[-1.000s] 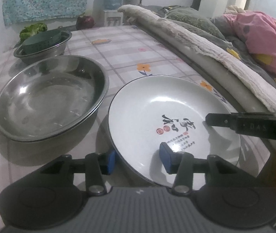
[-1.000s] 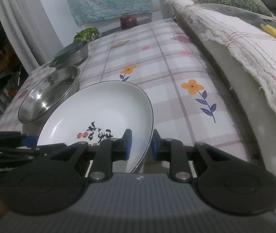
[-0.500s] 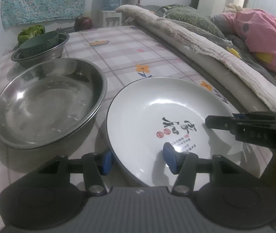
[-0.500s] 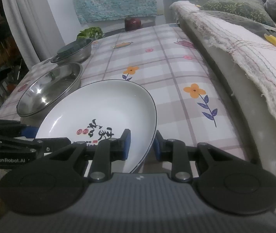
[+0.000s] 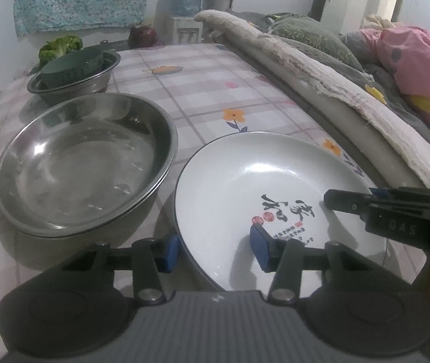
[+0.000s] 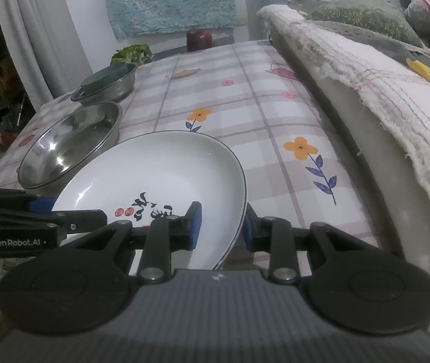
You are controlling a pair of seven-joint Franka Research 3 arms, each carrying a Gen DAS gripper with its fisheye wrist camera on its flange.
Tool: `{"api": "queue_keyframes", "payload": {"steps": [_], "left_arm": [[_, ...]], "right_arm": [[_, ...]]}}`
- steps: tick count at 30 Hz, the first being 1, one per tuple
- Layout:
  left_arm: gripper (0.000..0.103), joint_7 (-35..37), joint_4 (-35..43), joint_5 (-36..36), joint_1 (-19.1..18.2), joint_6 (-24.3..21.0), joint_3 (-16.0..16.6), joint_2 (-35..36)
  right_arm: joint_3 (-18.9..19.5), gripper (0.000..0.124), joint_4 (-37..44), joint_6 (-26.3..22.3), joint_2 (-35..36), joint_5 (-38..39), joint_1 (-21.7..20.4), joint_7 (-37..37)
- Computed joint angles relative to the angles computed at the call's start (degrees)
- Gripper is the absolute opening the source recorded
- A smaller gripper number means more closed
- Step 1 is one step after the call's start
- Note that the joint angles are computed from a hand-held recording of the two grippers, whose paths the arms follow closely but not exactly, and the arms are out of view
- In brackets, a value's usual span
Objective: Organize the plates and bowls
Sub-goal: 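Lift the white plate off the table with both tools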
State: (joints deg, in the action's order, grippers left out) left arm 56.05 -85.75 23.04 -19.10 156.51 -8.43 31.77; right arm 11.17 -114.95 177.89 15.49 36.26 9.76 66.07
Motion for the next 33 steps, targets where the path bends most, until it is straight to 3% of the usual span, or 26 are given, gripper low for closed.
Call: {"api": "queue_keyframes", "payload": {"steps": [5,14,16,19,25,33], "left_arm": [[0.047,0.14,-0.65,-0.33,0.22,0.53,-0.22,-0.33],[0.039,0.32,1.39,0.47,-0.73,-3.08,0.35,0.41],[0.039,0.73,1.74,0.52,-0.67,-3.78,0.18,0.48],[0.038,1.4,2.51,-0.07,-0.39,-4.95,-0.27,0.72],[0.038,1.77,2.98,-1.12,-0.11,-5.39,-0.58,0.95],[0.039,2.99,3.07,-2.2,0.41,-4.93,-1.0,1.18]], "right_arm": [[-0.42,0.028,0.39,0.97,0.42,-1.46,0.3,0.06],[0.9,0.027,0.64,0.91,1.05,-0.63,-1.16,-0.52],[0.43,0.026,0.9,-0.34,1.0,-0.79,-1.05,-0.18],[0.07,0.026,2.28,-5.92,0.6,0.61,-1.97,-0.17],[0.14,0.026,6.08,-15.9,0.95,12.48,-4.47,-4.31],[-1.54,0.027,5.35,-14.48,0.46,17.29,-2.25,-8.81]]}}
